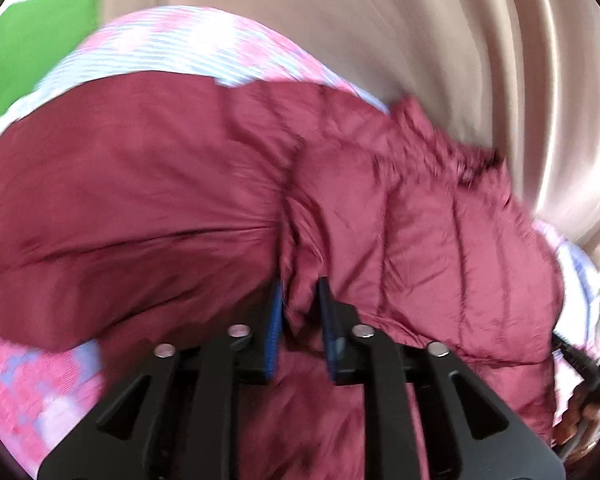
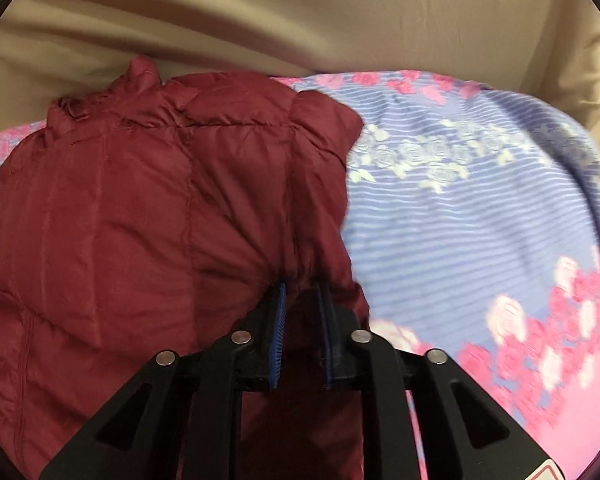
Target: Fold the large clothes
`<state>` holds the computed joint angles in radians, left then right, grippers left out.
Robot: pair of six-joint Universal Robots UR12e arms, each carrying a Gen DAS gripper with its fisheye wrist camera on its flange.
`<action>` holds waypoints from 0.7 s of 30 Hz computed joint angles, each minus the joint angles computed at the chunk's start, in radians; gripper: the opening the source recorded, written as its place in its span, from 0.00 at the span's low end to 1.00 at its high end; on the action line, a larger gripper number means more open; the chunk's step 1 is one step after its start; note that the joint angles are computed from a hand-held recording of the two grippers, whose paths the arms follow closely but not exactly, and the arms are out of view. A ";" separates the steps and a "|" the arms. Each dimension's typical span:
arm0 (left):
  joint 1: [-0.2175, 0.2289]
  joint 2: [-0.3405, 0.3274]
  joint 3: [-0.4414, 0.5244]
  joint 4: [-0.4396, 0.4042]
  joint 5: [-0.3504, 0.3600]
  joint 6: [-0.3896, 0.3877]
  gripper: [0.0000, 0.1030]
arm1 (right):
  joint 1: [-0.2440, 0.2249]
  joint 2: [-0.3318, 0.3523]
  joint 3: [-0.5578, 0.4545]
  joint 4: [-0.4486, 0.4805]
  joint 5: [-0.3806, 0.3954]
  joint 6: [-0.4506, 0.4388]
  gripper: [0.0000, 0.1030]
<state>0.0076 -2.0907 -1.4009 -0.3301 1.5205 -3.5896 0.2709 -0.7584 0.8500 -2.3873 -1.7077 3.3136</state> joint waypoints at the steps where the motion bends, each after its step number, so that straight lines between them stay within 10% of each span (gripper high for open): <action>1: 0.017 0.037 -0.049 0.030 -0.004 -0.025 0.39 | 0.001 -0.021 0.032 -0.022 0.009 -0.012 0.25; 4: 0.061 0.123 -0.167 0.112 0.048 -0.071 0.81 | 0.006 -0.107 0.167 -0.106 0.035 -0.041 0.39; 8: 0.154 0.235 -0.302 0.090 0.186 -0.161 0.86 | 0.009 -0.215 0.340 -0.154 0.085 -0.036 0.41; 12: 0.266 0.299 -0.397 0.052 0.178 -0.332 0.85 | 0.006 -0.279 0.445 -0.185 0.149 0.018 0.44; 19: 0.359 0.315 -0.466 0.083 0.090 -0.483 0.60 | 0.023 -0.349 0.555 -0.206 0.121 0.082 0.47; 21: 0.364 0.304 -0.456 0.093 0.050 -0.465 0.29 | 0.024 -0.358 0.569 -0.200 0.110 0.091 0.47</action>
